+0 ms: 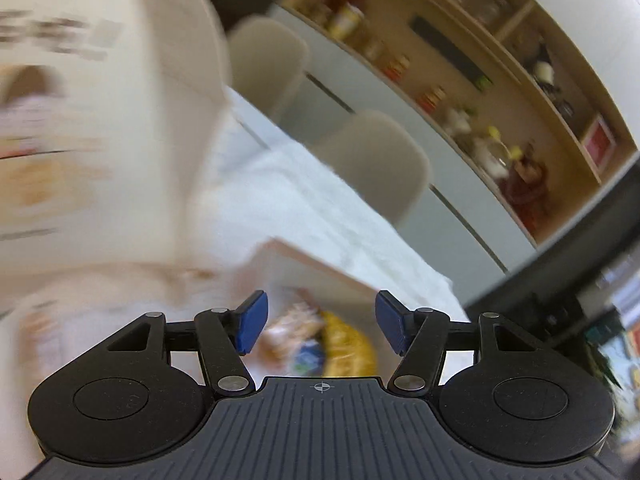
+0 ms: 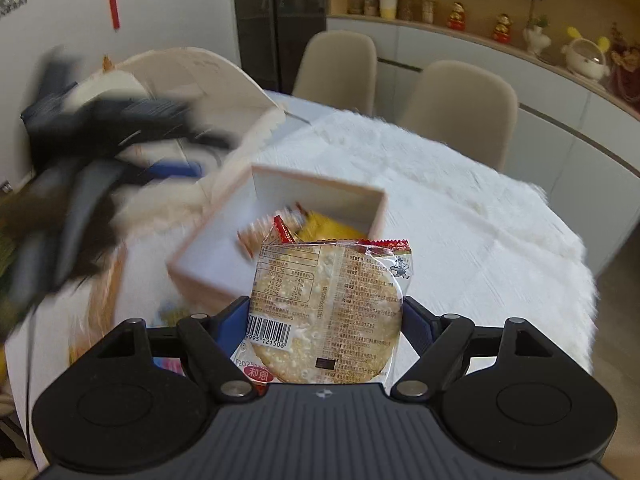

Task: Organize snacks
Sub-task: 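Carry the rice cracker and yellow packet into the pink box and open both tools, then move the left tool toward a small red packet while the right approaches the red spicy-strip packet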

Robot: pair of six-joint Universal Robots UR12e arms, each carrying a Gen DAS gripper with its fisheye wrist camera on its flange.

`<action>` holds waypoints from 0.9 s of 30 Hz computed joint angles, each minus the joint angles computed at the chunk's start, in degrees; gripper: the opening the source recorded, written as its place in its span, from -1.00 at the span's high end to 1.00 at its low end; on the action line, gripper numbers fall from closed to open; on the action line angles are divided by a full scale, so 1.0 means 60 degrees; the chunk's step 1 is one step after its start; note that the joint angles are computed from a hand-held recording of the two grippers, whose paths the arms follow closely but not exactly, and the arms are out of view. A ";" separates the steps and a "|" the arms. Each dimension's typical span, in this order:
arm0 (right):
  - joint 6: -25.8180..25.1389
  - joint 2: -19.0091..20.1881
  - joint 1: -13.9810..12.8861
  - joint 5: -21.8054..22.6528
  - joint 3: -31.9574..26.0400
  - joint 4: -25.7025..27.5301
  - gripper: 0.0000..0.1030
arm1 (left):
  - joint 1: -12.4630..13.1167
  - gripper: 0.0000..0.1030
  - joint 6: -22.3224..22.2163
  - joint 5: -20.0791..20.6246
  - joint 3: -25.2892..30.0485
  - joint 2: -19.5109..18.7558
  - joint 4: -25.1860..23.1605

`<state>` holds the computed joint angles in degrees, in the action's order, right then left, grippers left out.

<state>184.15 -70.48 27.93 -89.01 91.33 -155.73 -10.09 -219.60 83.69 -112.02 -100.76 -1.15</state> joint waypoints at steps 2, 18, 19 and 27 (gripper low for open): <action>0.0209 0.0698 -0.0049 0.0559 -0.0796 -0.0403 -0.56 | -0.0030 -0.27 -0.0286 0.0099 -0.0538 0.0379 0.0056; 0.1061 0.0860 -0.0022 0.0324 -0.0837 0.0156 -0.60 | -0.0439 -0.26 0.0467 -0.1112 -0.2441 0.1518 -0.0908; 0.1137 0.0714 -0.0028 0.0324 -0.0569 -0.0075 -0.60 | -0.0456 -0.26 0.0571 -0.1156 -0.2382 0.1486 -0.0933; 0.0327 -0.0471 0.0154 0.0302 0.1188 0.0407 -0.61 | -0.0683 -0.25 0.0951 -0.0286 -0.1480 0.1072 -0.2013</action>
<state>186.11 -73.31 28.86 -87.20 98.46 -153.29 -14.20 -213.89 81.97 -120.90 -94.33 -13.23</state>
